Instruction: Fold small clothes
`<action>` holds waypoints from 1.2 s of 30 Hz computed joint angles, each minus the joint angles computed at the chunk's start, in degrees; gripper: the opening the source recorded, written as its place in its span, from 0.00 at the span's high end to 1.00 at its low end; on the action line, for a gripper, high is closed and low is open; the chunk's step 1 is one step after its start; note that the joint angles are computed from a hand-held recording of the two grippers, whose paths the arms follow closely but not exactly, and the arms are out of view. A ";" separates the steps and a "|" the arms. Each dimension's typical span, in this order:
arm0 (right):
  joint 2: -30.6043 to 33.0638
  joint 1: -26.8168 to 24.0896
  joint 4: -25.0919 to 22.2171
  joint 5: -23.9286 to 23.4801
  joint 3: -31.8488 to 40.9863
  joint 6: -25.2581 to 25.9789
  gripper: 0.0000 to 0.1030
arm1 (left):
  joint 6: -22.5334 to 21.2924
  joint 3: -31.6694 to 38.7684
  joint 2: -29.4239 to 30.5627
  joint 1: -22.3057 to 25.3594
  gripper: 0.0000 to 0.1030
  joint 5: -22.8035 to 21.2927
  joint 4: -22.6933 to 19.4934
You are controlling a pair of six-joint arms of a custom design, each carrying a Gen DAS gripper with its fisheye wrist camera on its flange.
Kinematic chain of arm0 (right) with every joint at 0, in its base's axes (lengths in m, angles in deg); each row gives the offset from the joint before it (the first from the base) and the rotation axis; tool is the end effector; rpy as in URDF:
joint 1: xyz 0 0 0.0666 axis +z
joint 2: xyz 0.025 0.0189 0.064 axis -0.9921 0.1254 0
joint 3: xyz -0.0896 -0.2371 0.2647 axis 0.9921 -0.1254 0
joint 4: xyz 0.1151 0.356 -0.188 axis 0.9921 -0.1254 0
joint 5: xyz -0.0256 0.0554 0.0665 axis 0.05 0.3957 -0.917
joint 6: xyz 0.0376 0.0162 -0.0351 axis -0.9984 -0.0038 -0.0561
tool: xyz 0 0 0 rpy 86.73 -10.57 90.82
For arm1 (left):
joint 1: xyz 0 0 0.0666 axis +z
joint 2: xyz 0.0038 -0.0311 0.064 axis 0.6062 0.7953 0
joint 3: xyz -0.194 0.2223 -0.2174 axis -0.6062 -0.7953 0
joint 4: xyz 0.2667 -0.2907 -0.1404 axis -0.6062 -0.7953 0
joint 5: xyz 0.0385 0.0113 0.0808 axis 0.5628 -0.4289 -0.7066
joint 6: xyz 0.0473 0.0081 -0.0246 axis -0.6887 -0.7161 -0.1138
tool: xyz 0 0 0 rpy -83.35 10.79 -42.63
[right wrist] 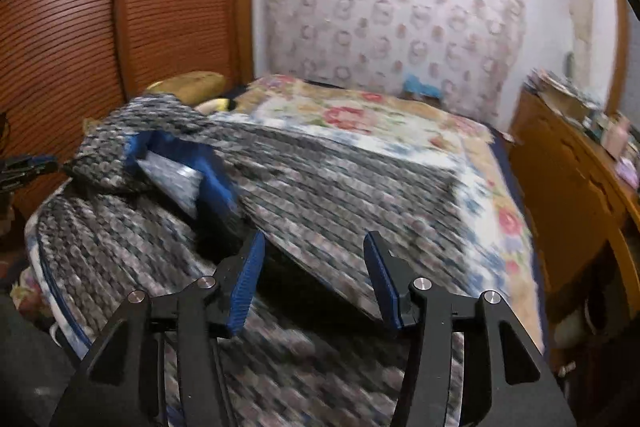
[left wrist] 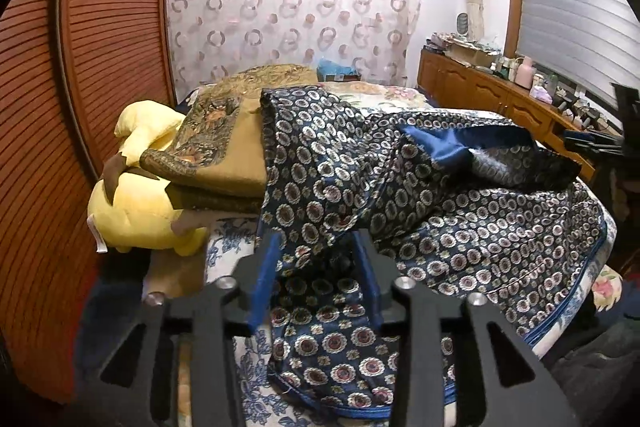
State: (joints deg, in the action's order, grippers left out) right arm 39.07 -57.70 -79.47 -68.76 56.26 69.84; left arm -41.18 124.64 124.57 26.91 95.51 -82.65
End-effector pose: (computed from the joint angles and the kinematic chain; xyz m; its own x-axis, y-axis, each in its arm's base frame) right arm 0.4463 0.1996 0.3523 -0.5951 -0.1393 -0.7915 -0.1766 0.9835 -0.0403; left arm 0.4715 -0.0962 0.2858 -0.5516 0.2162 -0.8056 0.4408 0.8955 -0.0615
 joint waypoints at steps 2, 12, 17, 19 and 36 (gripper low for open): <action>3.58 0.77 -0.75 -0.73 3.44 0.63 0.48 | 0.34 0.04 -0.09 -0.16 0.46 0.20 0.03; 16.42 1.65 -7.86 -3.01 16.03 -0.76 0.48 | 1.20 -0.12 0.52 -1.12 0.46 0.18 0.09; 16.82 1.75 -8.86 -3.24 15.95 -0.21 0.90 | 1.92 -0.35 0.54 -0.98 0.46 0.99 0.16; 15.08 2.18 -6.81 -4.01 13.64 0.73 0.98 | 2.14 -0.55 0.20 -0.87 0.46 1.30 0.35; -4.64 6.19 1.20 -0.33 -8.75 -6.79 1.00 | 5.15 -1.17 -2.06 -1.25 0.46 -0.18 2.83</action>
State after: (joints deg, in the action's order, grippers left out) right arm 34.44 -51.50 -78.27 -69.09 47.51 63.05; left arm -36.03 123.47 122.51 25.66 95.33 -79.82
